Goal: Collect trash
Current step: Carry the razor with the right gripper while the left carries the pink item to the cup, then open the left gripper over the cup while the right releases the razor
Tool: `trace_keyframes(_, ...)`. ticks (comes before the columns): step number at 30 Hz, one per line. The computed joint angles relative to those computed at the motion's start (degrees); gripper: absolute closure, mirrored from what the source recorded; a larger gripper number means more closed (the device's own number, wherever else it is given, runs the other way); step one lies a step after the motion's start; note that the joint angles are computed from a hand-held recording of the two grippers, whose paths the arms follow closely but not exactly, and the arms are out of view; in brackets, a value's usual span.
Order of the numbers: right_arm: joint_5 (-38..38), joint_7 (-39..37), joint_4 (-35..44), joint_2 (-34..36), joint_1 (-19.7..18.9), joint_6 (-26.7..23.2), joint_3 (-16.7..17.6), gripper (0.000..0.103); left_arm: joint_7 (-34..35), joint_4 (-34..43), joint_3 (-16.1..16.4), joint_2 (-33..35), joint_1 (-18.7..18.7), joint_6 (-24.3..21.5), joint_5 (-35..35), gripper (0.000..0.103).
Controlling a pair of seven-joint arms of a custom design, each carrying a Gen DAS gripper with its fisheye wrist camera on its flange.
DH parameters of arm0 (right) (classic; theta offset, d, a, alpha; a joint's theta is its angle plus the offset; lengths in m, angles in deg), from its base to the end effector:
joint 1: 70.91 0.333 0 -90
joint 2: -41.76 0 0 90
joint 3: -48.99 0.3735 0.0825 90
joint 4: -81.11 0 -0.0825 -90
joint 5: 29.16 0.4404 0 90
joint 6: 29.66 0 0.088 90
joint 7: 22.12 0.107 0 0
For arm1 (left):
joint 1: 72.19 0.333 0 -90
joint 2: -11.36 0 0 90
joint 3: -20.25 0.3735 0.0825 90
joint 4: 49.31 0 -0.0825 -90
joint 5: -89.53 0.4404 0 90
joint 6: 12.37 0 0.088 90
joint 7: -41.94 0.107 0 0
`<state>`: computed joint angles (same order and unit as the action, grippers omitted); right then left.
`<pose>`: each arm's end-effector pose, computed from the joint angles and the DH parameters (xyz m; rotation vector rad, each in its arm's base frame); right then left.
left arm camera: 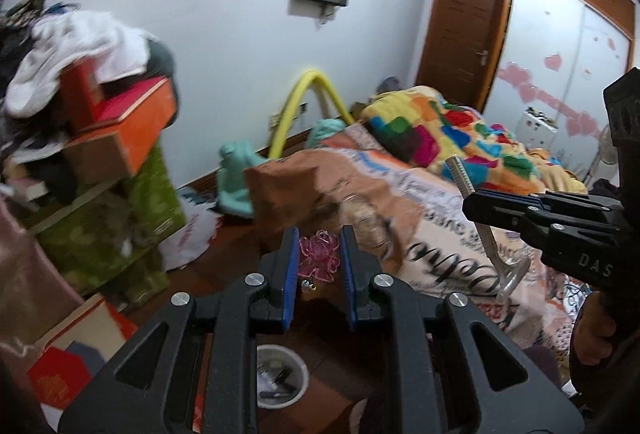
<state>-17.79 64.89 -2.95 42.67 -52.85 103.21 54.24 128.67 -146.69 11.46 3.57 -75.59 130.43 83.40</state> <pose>0.6033 0.2632 0.8199 -1.9238 1.2923 -0.3905 0.5945 -0.1370 0.8052 -1.6305 1.8237 -1.0366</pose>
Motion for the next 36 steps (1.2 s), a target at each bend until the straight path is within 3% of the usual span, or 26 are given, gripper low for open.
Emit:
trace_keyframes(8,-0.95,0.43,1.34,3.93,2.28,-4.73,1.91,0.094,1.07,-7.16,2.22,-3.67,2.21,-2.40,-3.01,0.084)
trace_keyframes(19,-3.26,4.88,2.04,9.66,3.67,-11.12,2.74,0.094,0.70,-11.49,3.21,-1.48,4.10,-7.03,-5.28,0.084)
trace_keyframes(27,-4.52,5.82,4.69,14.08,4.34,-13.30,3.21,0.094,0.17,-12.05,3.44,0.96,4.61,-10.91,-7.21,0.084)
trace_keyframes(33,-5.42,6.87,9.54,17.96,4.27,-19.55,2.98,0.089,0.95,-10.17,3.24,3.17,4.37,-13.69,-7.98,0.084)
trace_keyframes(36,-5.19,6.95,9.73,18.07,3.97,-20.28,2.85,0.089,1.09,-8.72,3.07,4.87,4.10,-15.71,-8.84,0.084)
